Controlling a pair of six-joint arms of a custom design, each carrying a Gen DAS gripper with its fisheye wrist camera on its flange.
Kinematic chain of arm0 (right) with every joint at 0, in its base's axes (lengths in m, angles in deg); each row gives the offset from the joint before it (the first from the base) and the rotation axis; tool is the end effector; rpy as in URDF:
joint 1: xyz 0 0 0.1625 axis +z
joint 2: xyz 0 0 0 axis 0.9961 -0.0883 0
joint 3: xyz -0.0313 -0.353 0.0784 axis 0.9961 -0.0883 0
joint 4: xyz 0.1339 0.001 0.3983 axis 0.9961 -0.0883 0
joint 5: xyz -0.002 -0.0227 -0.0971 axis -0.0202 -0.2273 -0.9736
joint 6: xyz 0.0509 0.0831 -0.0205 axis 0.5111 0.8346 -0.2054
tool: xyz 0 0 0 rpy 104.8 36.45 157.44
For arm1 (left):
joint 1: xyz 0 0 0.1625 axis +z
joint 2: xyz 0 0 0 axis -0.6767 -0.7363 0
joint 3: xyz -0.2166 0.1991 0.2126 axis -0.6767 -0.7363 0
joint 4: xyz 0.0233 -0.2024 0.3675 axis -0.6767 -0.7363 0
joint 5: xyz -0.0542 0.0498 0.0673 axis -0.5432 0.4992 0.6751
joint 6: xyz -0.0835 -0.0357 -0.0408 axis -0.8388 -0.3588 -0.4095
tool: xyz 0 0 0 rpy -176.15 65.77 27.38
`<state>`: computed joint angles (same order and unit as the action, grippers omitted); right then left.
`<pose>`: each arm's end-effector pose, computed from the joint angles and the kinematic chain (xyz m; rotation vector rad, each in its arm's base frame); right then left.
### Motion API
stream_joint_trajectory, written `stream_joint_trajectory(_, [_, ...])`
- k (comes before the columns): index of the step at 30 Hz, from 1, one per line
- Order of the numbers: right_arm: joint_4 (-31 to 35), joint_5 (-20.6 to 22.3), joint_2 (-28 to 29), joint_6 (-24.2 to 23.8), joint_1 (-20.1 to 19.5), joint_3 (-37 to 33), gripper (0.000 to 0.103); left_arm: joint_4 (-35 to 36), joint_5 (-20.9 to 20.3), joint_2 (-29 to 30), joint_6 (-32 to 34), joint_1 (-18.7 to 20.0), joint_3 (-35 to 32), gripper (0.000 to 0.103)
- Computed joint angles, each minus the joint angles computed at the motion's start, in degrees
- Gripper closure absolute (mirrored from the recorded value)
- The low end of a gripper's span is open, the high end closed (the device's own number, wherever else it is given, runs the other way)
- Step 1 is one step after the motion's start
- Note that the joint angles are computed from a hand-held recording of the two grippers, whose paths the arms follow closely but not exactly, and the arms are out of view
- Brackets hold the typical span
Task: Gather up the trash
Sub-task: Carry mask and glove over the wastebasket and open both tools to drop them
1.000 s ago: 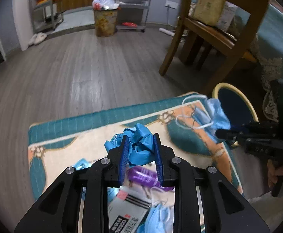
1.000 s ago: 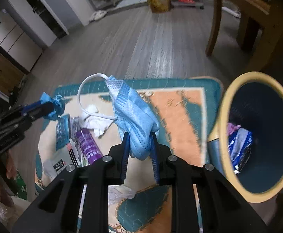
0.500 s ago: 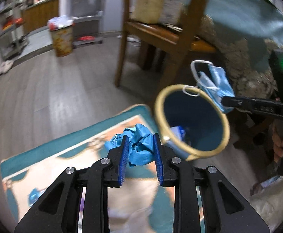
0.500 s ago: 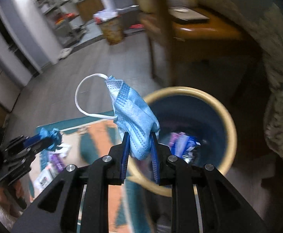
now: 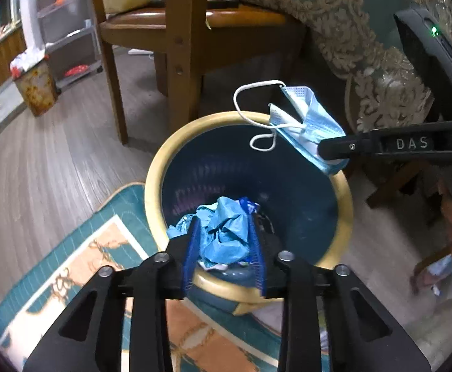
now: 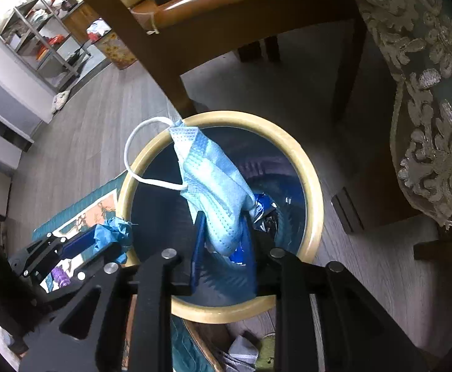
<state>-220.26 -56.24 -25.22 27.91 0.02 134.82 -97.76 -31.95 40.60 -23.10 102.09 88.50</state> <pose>0.0124 -0.8016 0.2472 -0.2362 -2.4830 0.7030 -0.2860 -0.8290 -0.0495 1.1690 2.4514 -0.3026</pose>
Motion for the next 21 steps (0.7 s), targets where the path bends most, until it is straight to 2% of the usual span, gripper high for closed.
stream_joint_trajectory(2, [0.5,0.2,0.4,0.3,-0.1,-0.6,0.067,-2.7,0.3,-1.1,0.2,0.1,2.5,0.045])
stream_joint_trajectory(3, [0.7,0.1,0.7,0.3,-0.1,-1.1,0.065,-4.3,0.7,-2.1,0.4,0.1,4.4,0.043])
stream_joint_trajectory(5, [0.2,-0.1,1.0,0.4,-0.1,-1.5,0.052,-6.6,1.3,-4.3,0.0,0.2,8.3,0.041])
stream_joint_trajectory(7, [-0.5,0.1,0.6,0.2,0.0,-0.5,0.051,-7.9,1.3,-6.1,-1.4,0.3,10.7,0.039])
stream_joint_trajectory(9, [-0.8,0.0,0.6,-0.3,0.2,-0.4,0.048,-10.0,0.9,-8.5,-2.7,0.4,14.1,0.032])
stream_joint_trajectory(13, [-2.0,-0.1,1.0,-1.4,1.0,-0.5,0.037,-11.8,2.0,-12.9,-5.0,0.7,20.0,0.031])
stream_joint_trajectory(15, [-2.5,0.8,1.0,-1.8,1.2,-0.2,0.028,-14.3,3.5,-16.1,-5.8,0.6,24.9,0.03])
stream_joint_trajectory(16, [-2.7,1.2,1.3,-2.5,1.4,-0.4,0.023,-15.8,4.5,-17.6,-6.0,0.5,27.4,0.024])
stream_joint_trajectory(21, [-5.0,1.6,1.2,-6.1,3.7,2.1,0.015,-20.0,8.6,-27.0,-6.8,0.3,39.3,0.017])
